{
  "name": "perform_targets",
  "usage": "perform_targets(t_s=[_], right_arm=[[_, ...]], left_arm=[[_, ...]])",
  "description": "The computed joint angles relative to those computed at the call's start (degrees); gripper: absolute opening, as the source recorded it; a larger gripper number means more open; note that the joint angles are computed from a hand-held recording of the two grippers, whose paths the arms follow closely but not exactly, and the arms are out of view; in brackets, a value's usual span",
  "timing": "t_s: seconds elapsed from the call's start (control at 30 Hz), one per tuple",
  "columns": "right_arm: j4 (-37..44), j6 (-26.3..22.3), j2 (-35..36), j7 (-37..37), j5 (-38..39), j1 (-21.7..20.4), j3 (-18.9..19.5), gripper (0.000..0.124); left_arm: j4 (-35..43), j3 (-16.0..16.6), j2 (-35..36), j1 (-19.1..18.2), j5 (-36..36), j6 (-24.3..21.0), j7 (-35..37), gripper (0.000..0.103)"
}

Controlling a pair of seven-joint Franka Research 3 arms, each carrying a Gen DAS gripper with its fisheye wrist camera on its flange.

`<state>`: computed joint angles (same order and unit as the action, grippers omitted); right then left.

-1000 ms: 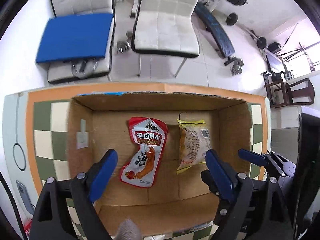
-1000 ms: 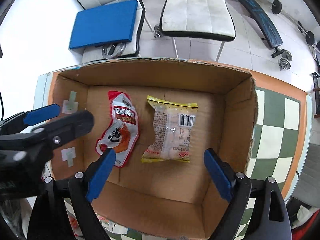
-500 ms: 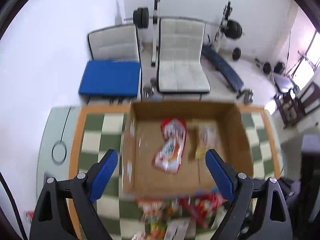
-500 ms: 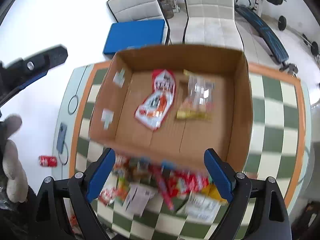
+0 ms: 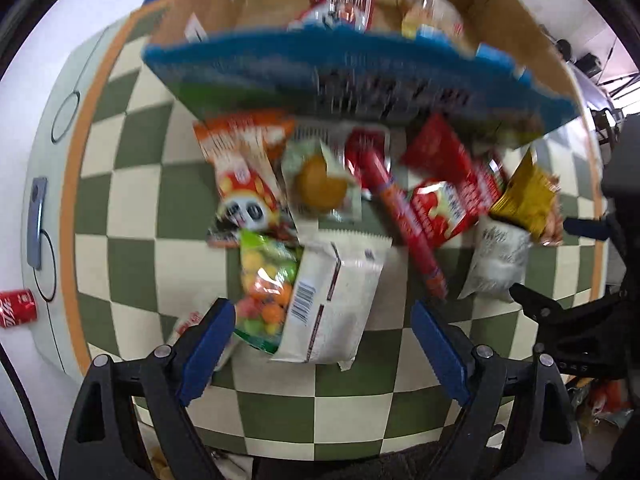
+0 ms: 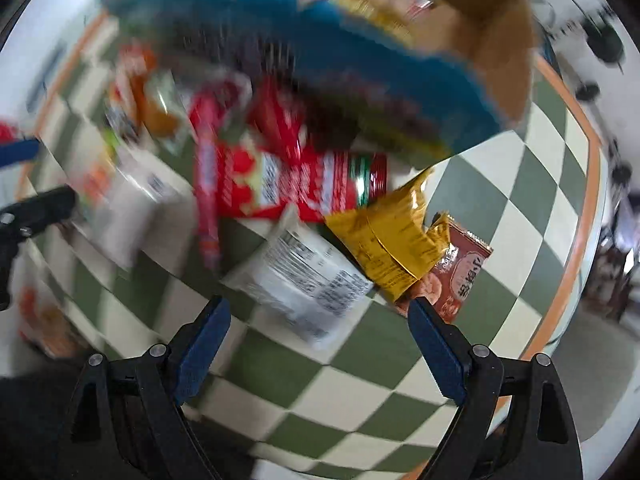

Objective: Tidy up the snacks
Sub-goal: 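Grasp the white square packet with the left tool while the right tool grasps the white mizz bag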

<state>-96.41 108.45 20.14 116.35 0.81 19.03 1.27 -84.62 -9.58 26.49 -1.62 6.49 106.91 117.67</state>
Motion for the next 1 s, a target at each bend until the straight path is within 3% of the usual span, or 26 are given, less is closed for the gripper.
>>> perform_targets(t_s=[0.23,0.33,0.47,0.53,0.57,0.67,0.77,0.8,0.87,0.97,1.0], right_arm=[[1.28,-2.18,5.54,-11.73,-6.84,2.63,0.67,0.092],[0.58,-1.93,6.22,-12.85,-7.31,3.48,0.32,0.092],[-3.41,1.27,3.98,-2.66,0.77,1.72,-0.81,0.089],[-7.65,3.91,1.43,2.73,8.21,-0.62,-0.64,0.088],[-11.40,6.35,-0.59,4.90,15.27,-2.68,-0.09,0.088],[-19.79,13.01,-4.93,4.83,30.11,-6.91,2.05,0.088],[-21.01,14.62,-6.85,7.85,22.06,-4.55,0.74,0.089],[-21.21,14.89,-7.09,8.54,20.44,-4.25,0.71,0.089],[-21.89,15.46,-7.20,8.25,20.59,-4.38,1.03,0.089],[-22.77,16.69,-6.65,8.70,21.88,-3.86,1.87,0.090],[-23.19,17.12,-6.84,9.84,19.89,-3.03,1.88,0.089]], left_arm=[[-5.95,-0.55,-1.50,0.29,2.76,4.47,-2.07,0.090],[-6.74,-0.62,-1.20,-0.04,4.15,5.11,-2.85,0.090],[-7.50,2.22,-0.90,-2.82,4.17,6.18,-2.59,0.090],[-8.86,1.68,-1.08,-2.28,3.89,7.33,-2.23,0.090],[-11.66,-0.71,-1.73,0.34,-1.05,11.77,-3.21,0.090],[-13.31,-1.38,-1.22,0.71,-0.28,13.48,-2.91,0.090],[-14.69,-2.08,-0.71,0.19,3.41,16.04,-4.27,0.090],[-15.44,-0.88,-1.01,-1.12,3.36,17.13,-3.67,0.090],[-16.04,-0.90,-1.37,-1.66,2.81,17.66,-2.85,0.083],[-16.91,-0.83,-2.17,-2.32,2.60,17.90,-2.40,0.053],[-16.60,-0.99,-2.06,-2.38,2.50,16.78,-2.38,0.052]])
